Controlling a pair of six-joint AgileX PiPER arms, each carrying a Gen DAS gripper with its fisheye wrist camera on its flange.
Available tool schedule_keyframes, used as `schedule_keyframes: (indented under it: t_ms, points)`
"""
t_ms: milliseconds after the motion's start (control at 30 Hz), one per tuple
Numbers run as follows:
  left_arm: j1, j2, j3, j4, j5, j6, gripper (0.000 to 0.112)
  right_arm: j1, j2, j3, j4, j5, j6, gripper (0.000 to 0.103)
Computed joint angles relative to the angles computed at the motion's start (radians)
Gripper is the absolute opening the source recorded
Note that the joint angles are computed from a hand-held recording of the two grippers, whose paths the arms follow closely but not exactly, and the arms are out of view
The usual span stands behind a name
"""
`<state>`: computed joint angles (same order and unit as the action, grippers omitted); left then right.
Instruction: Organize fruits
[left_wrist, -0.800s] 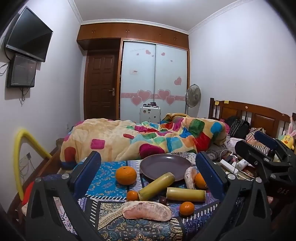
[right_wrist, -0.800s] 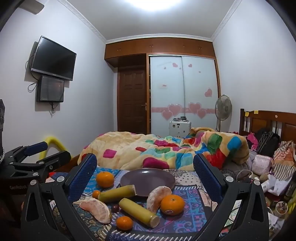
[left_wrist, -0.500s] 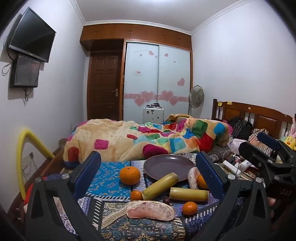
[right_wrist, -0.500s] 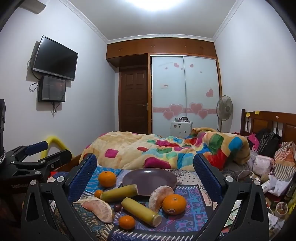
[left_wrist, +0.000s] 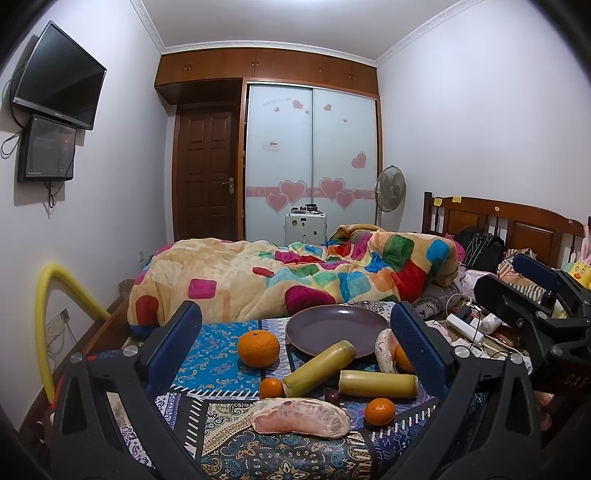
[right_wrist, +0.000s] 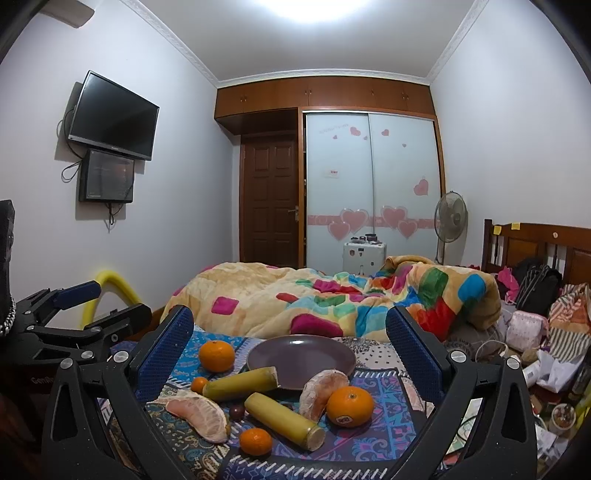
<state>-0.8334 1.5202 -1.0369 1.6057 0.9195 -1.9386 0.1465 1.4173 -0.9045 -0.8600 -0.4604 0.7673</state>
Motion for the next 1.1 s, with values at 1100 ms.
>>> schedule_keyframes:
  t_ms: [1100]
  points:
    - [-0.014,-0.016,0.008,-0.009,0.027,0.017,0.103,-0.001,-0.03,0.003,-0.063,0.015,0.066,0.103]
